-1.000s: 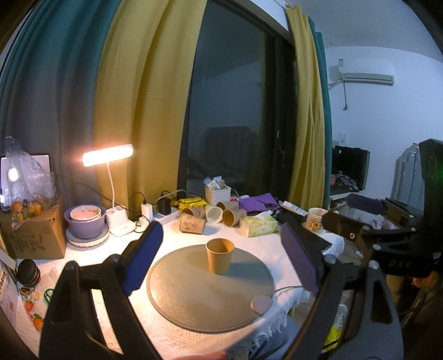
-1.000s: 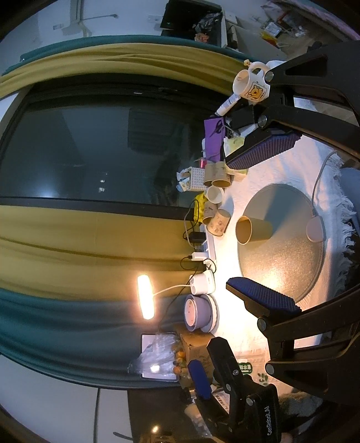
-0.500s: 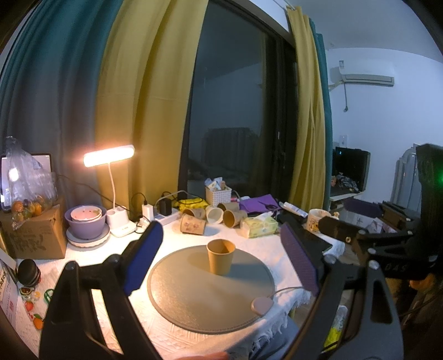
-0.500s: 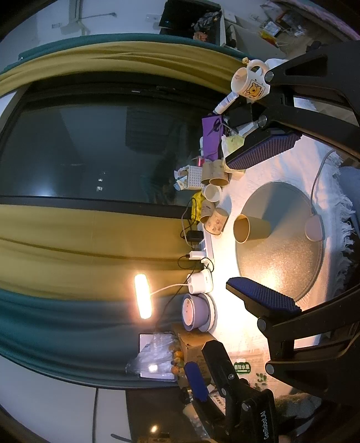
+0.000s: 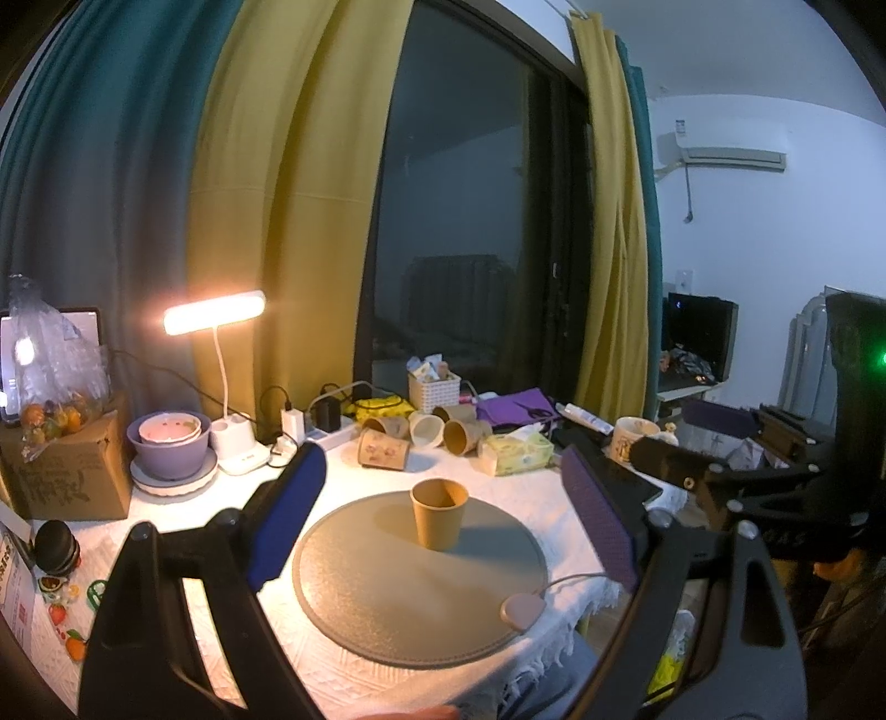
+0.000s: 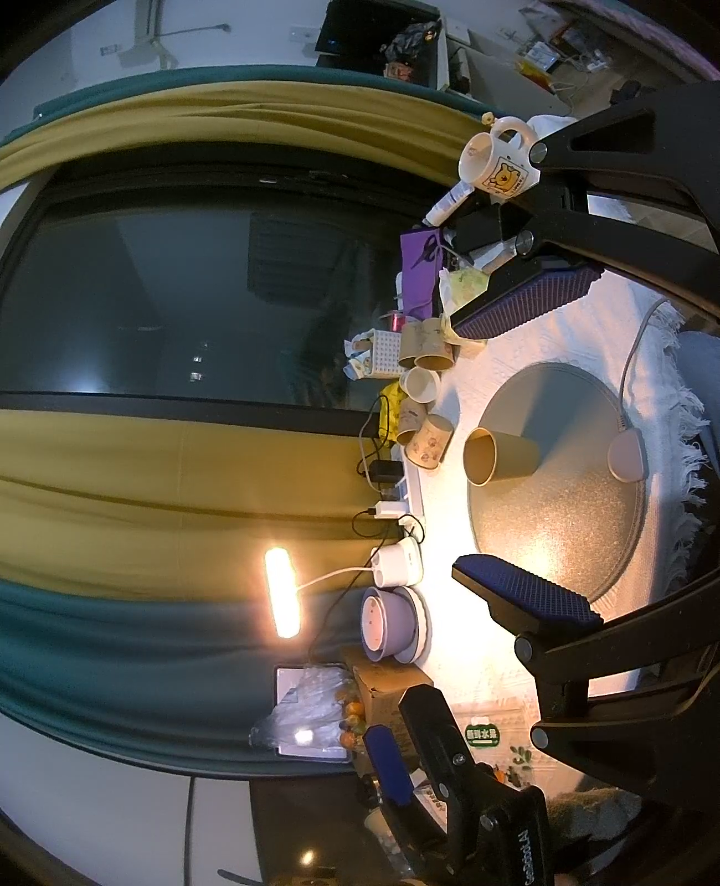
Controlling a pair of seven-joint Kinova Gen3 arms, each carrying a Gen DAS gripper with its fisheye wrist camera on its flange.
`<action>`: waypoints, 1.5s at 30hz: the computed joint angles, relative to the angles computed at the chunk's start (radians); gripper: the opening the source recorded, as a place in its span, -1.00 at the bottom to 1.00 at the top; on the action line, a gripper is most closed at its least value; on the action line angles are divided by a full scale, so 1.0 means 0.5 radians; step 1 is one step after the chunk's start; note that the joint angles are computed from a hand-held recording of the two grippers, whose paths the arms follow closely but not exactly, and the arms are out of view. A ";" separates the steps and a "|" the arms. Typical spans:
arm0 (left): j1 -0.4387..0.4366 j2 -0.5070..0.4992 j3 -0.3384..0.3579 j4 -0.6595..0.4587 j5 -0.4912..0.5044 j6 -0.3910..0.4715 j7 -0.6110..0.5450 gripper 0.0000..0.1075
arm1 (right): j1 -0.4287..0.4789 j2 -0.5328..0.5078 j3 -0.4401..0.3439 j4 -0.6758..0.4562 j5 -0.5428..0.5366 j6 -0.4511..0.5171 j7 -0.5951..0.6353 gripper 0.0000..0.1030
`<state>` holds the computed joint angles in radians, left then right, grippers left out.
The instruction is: Flip cup upright
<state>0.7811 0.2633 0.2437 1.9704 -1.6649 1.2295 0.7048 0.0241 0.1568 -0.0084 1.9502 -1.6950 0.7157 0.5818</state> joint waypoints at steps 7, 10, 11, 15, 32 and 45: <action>0.009 0.011 -0.001 -0.013 0.002 0.005 -0.002 0.63 | 0.000 0.002 0.000 -0.004 0.002 0.001 -0.002 0.61; 0.009 0.010 -0.002 -0.014 0.004 0.003 -0.004 0.63 | 0.001 0.002 0.000 -0.001 0.001 0.001 0.000 0.61; 0.009 0.010 -0.003 -0.013 0.004 0.002 -0.003 0.63 | 0.000 0.003 0.000 -0.005 0.006 -0.001 -0.006 0.61; 0.009 0.008 -0.004 -0.011 0.003 0.001 0.000 0.63 | 0.001 0.004 -0.001 -0.008 0.009 0.000 -0.009 0.61; 0.004 0.004 -0.002 -0.011 0.005 -0.005 -0.006 0.63 | -0.004 0.000 -0.005 -0.012 0.017 -0.012 -0.023 0.61; 0.027 0.028 -0.004 -0.025 0.015 0.017 0.012 0.63 | -0.010 -0.002 -0.005 -0.007 0.014 -0.017 -0.020 0.61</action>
<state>0.7946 0.2774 0.2416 1.9581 -1.6577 1.2382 0.7108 0.0192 0.1559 -0.0111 1.9467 -1.6879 0.7071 0.5718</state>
